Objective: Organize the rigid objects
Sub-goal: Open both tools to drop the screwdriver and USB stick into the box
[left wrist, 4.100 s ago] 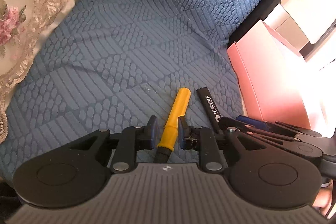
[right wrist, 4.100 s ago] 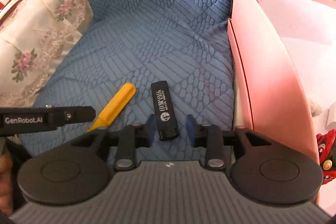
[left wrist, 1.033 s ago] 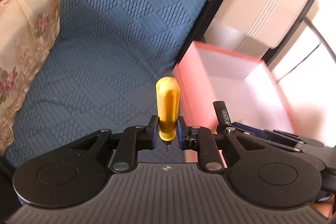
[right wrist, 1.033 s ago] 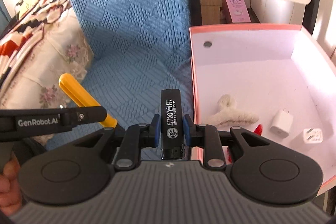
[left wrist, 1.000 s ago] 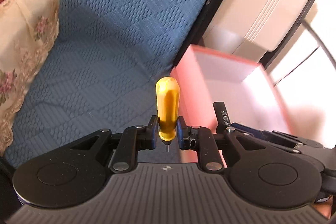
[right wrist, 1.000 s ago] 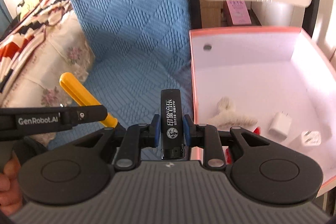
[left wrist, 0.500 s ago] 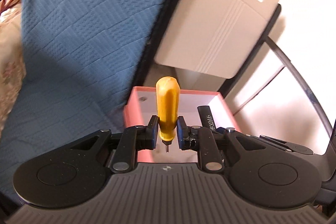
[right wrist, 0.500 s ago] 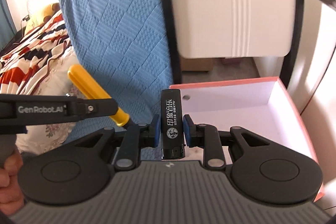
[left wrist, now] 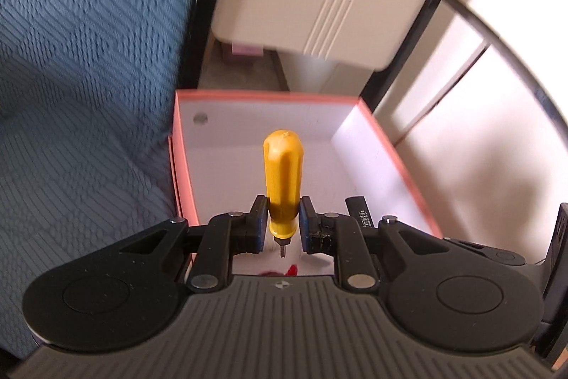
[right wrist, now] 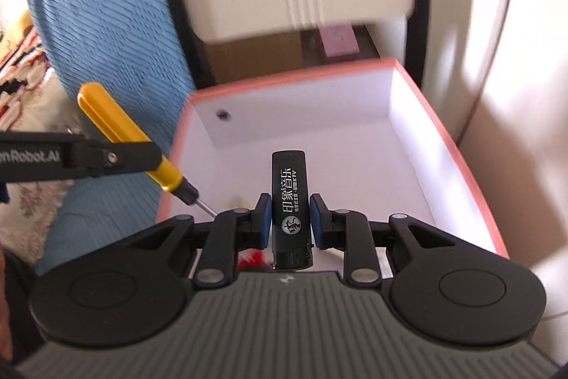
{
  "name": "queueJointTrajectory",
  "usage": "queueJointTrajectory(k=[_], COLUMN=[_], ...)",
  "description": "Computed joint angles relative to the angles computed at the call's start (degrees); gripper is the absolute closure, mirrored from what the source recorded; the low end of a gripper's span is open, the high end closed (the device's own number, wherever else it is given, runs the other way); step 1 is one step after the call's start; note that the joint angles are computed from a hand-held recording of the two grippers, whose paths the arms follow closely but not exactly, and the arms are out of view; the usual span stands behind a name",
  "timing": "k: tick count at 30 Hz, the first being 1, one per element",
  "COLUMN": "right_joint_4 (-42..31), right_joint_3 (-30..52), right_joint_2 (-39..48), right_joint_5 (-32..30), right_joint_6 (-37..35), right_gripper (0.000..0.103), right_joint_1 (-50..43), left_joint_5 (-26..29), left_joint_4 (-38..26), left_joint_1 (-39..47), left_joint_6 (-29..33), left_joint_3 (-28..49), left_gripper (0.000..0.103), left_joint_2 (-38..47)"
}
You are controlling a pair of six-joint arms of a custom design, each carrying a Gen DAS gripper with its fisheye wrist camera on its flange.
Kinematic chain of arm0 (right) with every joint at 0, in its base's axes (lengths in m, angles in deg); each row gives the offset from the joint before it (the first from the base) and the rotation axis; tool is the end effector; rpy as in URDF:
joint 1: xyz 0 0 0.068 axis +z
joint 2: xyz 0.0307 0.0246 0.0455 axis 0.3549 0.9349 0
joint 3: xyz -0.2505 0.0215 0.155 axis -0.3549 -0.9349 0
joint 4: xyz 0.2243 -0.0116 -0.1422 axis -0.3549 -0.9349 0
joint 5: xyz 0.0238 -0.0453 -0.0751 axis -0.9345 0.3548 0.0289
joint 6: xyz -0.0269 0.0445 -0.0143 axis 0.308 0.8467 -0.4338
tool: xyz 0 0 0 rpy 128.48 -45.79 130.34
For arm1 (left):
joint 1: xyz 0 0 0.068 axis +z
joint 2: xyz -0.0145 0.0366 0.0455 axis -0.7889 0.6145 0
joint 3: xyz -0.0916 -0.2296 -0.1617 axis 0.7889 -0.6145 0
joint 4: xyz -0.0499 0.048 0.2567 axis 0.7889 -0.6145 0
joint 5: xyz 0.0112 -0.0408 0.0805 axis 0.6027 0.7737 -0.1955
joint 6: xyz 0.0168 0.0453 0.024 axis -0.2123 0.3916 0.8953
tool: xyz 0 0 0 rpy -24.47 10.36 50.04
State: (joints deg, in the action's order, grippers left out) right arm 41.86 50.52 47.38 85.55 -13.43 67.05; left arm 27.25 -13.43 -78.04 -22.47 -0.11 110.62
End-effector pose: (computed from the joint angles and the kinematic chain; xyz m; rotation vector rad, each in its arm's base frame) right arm 0.1926 0.1825 0.1882 -0.0058 2.3335 0.2914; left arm 0.2390 -0.1184 0.2170 0.0543 2.4166 -0.4839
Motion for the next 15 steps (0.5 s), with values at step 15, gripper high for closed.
queueJointTrajectory(k=[15], right_joint_4=[8.85], right_joint_3=[-9.67], right_joint_2=[4.51], right_joint_5=[-5.45], right_joint_6=[3.74], right_gripper=[0.075], right_joint_1=[-3.80], left_joint_5=[-1.17], left_joint_4=[3.13], left_joint_1=[-4.09], left_joint_6=[0.21], left_joint_3=[0.84], left_gripper=[0.071], left_joint_2=[9.05])
